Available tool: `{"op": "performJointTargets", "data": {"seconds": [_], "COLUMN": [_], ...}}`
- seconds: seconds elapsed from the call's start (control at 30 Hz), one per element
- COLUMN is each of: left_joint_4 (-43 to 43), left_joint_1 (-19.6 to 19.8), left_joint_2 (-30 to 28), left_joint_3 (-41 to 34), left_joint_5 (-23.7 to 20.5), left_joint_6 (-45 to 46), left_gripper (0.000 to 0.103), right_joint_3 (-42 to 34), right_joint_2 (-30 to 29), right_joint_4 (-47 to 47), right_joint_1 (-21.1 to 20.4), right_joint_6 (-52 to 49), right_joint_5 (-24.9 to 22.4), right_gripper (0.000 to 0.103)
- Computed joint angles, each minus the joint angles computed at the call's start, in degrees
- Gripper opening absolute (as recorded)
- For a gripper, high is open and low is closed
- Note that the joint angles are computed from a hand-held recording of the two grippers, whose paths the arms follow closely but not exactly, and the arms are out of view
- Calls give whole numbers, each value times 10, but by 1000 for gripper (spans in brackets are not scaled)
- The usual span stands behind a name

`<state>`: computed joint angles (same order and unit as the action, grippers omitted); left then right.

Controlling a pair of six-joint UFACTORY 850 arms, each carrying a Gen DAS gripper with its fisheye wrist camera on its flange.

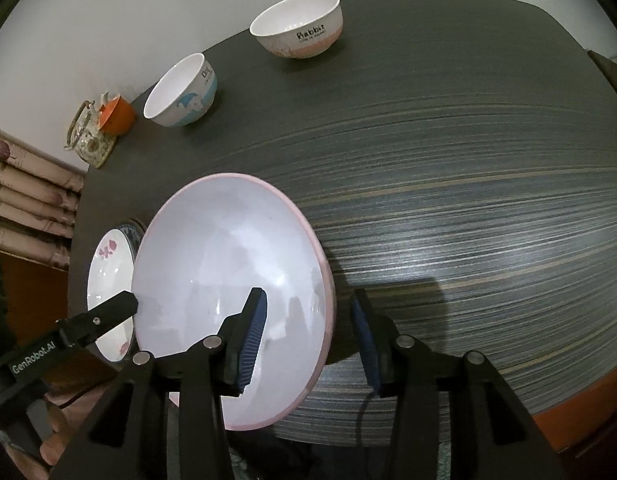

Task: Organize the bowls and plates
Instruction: 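Lower the pink-rimmed bowl onto the plate stack and open both tools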

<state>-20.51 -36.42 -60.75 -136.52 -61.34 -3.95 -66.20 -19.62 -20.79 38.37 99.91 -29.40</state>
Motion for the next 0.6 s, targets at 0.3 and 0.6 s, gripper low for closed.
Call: {"op": "performJointTargets", "data": {"seconds": [0.3, 0.6], "left_joint_4": [-1, 30], "left_joint_1": [7, 28], "left_joint_2": [-12, -29], "left_joint_3": [-49, -100], "left_joint_5": [-16, -20], "left_joint_6": [1, -25], "left_gripper": [31, 31], "right_joint_3": [-10, -22], "right_joint_2": [0, -2], "right_joint_4": [-23, -39], "right_joint_1": [-1, -2], "right_joint_6": [10, 11], "right_joint_5": [-16, -29], "right_gripper": [42, 43]}}
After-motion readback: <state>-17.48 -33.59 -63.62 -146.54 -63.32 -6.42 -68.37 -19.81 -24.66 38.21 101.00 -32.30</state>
